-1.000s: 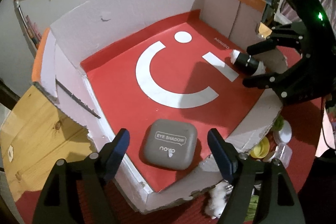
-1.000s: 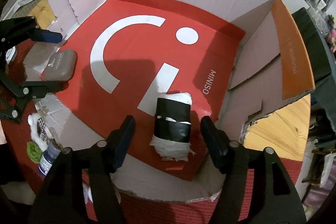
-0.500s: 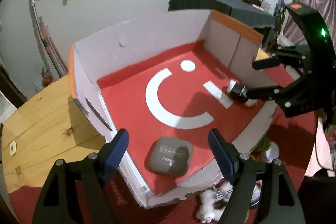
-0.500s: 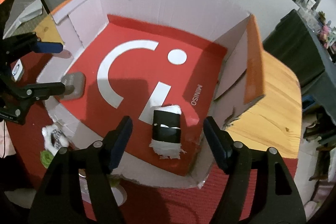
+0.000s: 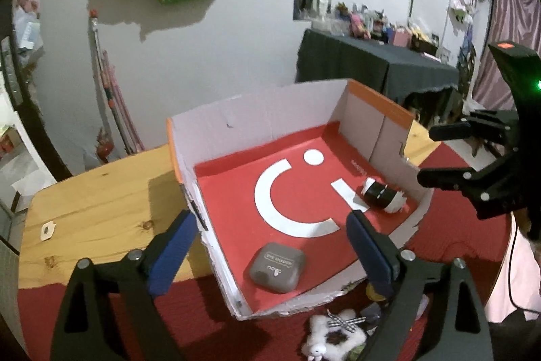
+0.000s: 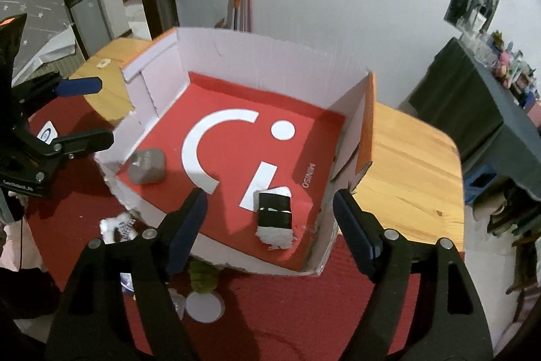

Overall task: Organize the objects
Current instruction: 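Lift both open tools out of the box and back over the mat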

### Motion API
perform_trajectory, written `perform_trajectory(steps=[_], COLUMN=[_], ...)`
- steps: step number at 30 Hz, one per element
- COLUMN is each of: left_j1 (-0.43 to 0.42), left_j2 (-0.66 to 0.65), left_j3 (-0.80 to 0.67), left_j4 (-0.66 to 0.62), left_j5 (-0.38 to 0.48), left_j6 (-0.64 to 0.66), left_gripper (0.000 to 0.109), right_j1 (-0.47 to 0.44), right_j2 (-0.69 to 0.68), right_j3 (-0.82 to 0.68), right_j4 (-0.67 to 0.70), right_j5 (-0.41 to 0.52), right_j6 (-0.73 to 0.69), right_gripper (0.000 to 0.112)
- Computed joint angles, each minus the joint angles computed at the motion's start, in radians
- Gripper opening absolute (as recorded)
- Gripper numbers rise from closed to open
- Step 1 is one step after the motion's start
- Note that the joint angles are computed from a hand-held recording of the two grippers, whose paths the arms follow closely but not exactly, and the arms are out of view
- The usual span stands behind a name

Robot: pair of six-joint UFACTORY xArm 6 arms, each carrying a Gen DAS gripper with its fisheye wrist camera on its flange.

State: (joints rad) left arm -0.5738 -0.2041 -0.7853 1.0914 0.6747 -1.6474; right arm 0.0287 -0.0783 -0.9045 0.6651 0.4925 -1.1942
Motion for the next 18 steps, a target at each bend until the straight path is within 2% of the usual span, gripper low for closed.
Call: perform_trajectory(steps=[6,11,14,18], left_j1=[-0.099,-0.180,-0.231,-0.308], left_j2=[-0.040,-0.059,-0.067,-0.063], left_j3=[0.009,0.022,0.029,0.024], left_j4=[0.067,0.096,0.106,0.107], left_j5=[0.138,0.244,0.308,0.406], left_j6=[-0.115,-0.215,-0.266,-0.317], left_gripper=[0.102,0.103,0.103,0.103], right_j1=[-0.007,-0.013,-0.016,-0.035], right_j2=[-0.117,-0.204,-0.266,-0.342], right_j3=[0.093,0.162,0.212,0.273], right_j4=[0.161,0.294,0.430,0.565], right_j5=[-0.014,-0.027,-0.049,-0.031], right_j6=[-0.116,-0.193,-0.289,-0.383], right_gripper=[0.084,0.086,0.086,0.094])
